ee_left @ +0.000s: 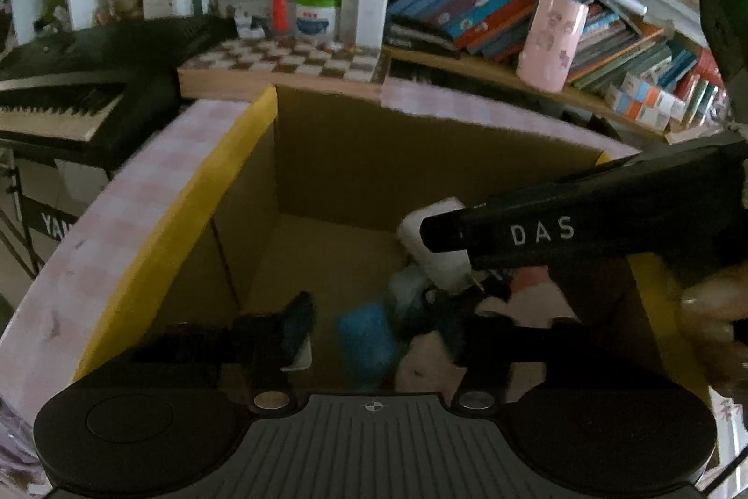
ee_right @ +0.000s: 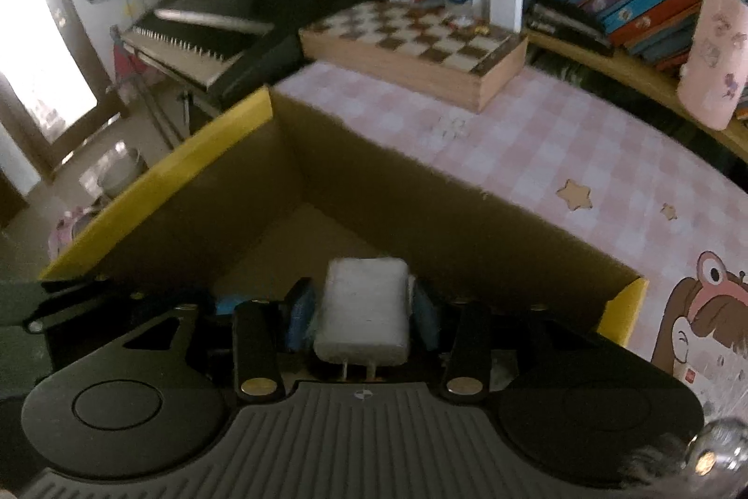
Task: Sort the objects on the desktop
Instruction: 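Lower the blue item and power bank into the yellow box and open both grippers, then raise both open grippers out of the yellow box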
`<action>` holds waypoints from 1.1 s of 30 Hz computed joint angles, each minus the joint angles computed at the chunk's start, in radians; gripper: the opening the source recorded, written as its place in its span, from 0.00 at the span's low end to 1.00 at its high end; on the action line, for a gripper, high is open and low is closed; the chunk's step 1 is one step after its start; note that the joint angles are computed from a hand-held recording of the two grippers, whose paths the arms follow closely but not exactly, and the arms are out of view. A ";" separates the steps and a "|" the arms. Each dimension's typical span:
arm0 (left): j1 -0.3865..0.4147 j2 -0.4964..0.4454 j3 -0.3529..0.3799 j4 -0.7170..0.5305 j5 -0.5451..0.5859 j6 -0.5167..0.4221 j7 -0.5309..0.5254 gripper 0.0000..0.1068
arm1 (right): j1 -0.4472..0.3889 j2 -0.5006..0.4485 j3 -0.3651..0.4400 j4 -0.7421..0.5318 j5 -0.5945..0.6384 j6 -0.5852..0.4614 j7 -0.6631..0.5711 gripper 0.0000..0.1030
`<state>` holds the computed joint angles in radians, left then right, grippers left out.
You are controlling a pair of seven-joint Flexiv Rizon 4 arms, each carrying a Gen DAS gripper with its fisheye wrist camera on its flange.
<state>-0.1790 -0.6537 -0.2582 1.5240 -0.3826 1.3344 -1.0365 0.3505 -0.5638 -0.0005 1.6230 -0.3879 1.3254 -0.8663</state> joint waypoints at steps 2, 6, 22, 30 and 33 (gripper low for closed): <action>0.016 0.014 -0.026 0.029 -0.008 0.042 0.018 0.68 | 0.045 0.016 -0.067 0.034 -0.041 0.030 0.062 0.49; 0.046 0.042 -0.066 0.080 -0.017 0.111 0.050 0.74 | 0.097 0.046 -0.144 0.091 -0.111 0.074 0.172 0.49; 0.374 0.127 -0.459 0.324 0.012 0.337 0.087 0.79 | 0.574 0.254 -0.843 0.380 -0.940 0.266 1.012 0.58; 0.554 0.157 -0.628 0.440 0.130 0.417 0.003 0.82 | 0.586 0.446 -0.779 0.483 -1.282 0.014 1.344 0.58; 0.626 0.170 -0.687 0.484 0.179 0.440 -0.039 0.83 | 0.579 0.503 -0.717 0.534 -1.294 -0.087 1.377 0.58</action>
